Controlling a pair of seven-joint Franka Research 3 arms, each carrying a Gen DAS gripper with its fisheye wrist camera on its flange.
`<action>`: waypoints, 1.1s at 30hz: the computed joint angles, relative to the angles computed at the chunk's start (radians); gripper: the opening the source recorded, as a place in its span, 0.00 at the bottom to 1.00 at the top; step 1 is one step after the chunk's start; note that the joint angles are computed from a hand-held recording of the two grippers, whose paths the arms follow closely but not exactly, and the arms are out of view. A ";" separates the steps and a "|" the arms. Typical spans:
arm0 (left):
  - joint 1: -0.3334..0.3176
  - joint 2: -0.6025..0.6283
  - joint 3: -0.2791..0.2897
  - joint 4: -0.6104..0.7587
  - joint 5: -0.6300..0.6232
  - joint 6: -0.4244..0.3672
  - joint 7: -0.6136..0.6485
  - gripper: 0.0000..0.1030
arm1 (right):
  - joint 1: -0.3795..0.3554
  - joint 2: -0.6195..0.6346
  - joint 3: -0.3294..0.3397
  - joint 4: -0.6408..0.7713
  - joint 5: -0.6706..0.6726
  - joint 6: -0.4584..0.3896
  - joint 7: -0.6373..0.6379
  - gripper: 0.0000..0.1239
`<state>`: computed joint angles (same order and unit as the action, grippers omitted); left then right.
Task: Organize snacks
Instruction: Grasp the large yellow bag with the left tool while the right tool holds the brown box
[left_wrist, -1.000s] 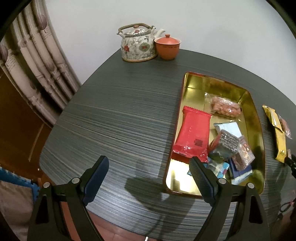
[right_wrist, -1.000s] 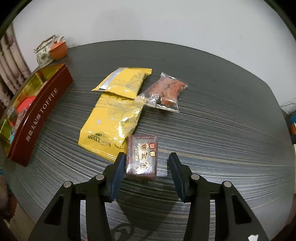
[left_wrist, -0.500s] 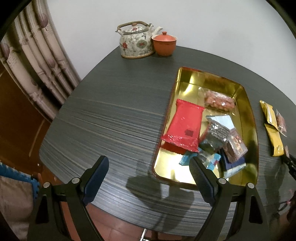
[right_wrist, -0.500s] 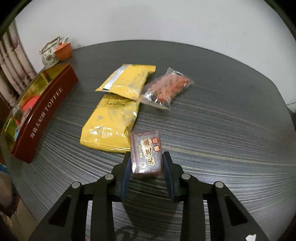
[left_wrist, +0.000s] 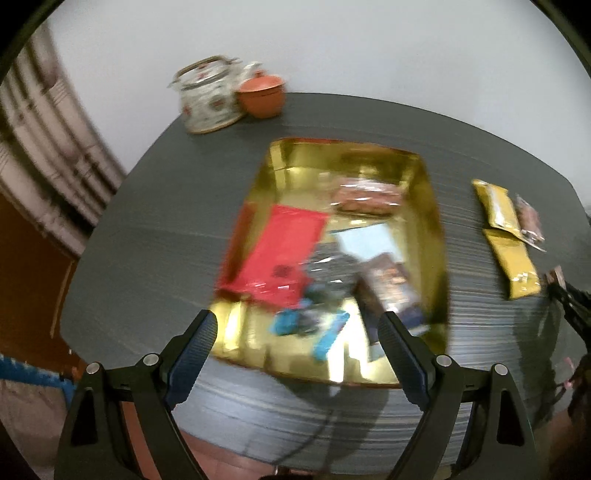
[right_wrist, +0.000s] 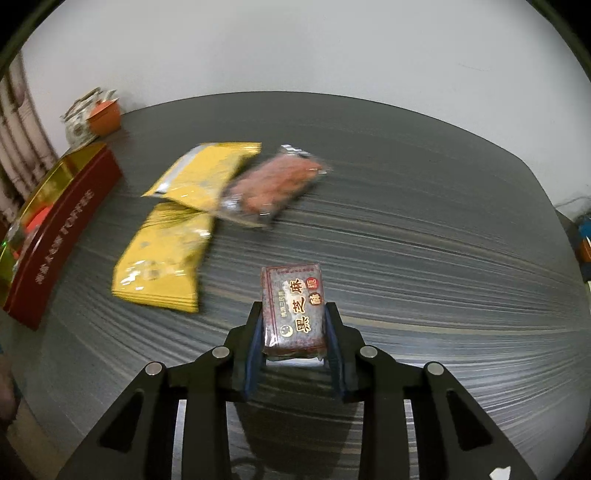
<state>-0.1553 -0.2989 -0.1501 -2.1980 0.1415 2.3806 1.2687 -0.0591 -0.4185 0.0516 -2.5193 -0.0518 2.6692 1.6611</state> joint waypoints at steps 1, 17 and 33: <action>-0.007 0.008 -0.004 0.011 -0.005 0.000 0.007 0.86 | -0.012 -0.002 -0.002 -0.004 -0.009 0.006 0.005 0.22; -0.131 0.239 -0.095 0.260 -0.088 0.011 0.007 0.86 | -0.135 0.013 -0.064 -0.037 -0.034 0.132 -0.048 0.22; -0.191 0.444 -0.141 0.434 -0.078 0.006 -0.066 0.86 | -0.153 0.010 -0.067 -0.057 0.041 0.171 -0.131 0.23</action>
